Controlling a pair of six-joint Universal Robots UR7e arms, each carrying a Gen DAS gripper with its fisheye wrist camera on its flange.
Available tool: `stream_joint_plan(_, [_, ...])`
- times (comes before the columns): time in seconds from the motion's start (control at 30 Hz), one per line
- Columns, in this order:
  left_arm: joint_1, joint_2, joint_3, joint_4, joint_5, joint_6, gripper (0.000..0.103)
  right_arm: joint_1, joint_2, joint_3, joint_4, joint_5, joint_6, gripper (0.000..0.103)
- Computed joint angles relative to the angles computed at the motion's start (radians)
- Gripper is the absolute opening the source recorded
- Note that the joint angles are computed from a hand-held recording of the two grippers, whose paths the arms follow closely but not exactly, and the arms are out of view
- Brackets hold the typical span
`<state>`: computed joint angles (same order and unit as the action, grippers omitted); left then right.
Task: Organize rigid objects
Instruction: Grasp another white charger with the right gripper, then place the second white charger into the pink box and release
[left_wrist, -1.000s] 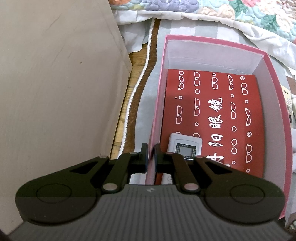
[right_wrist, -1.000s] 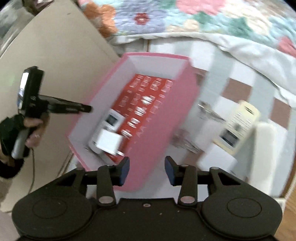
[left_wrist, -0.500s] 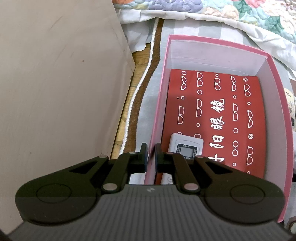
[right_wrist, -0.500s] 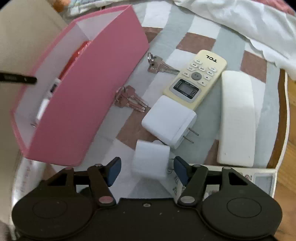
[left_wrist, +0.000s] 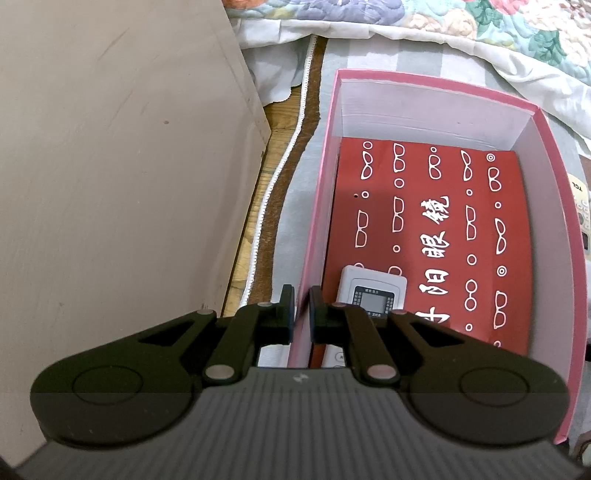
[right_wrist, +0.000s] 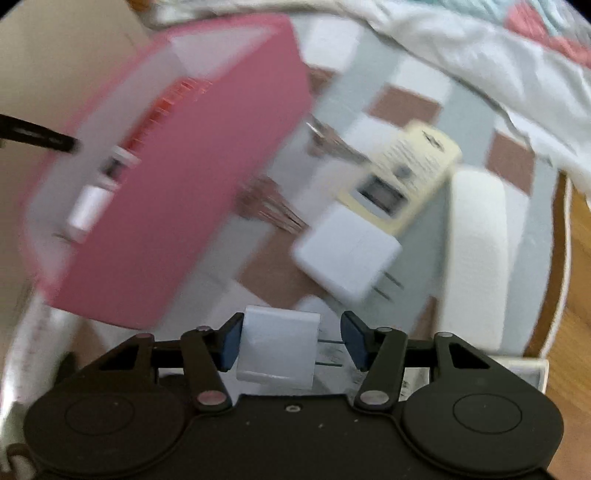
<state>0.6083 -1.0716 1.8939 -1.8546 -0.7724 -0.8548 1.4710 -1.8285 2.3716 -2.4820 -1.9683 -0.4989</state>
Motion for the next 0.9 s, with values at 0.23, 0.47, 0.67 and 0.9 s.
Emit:
stream_joint_plan(0.23, [0.001,-0.003,0.005,-0.01,-0.003,0.002,0.007,0.129,-0.058,-0.063,0.096,0.187,-0.034,0.062])
stream_joint_plan(0.47, [-0.002,0.001,0.003,0.001,0.002,-0.003,0.007,0.292,0.079,-0.126,0.063,0.196,-0.108,0.062])
stream_joint_plan(0.67, [0.005,-0.002,0.001,-0.008,-0.012,0.001,0.007,0.357,0.344,-0.23,0.159,-0.035,-0.186,0.062])
stream_joint_plan(0.9, [0.007,-0.009,0.011,-0.028,-0.016,0.05,0.006,0.344,0.43,-0.258,0.244,-0.109,-0.106,0.062])
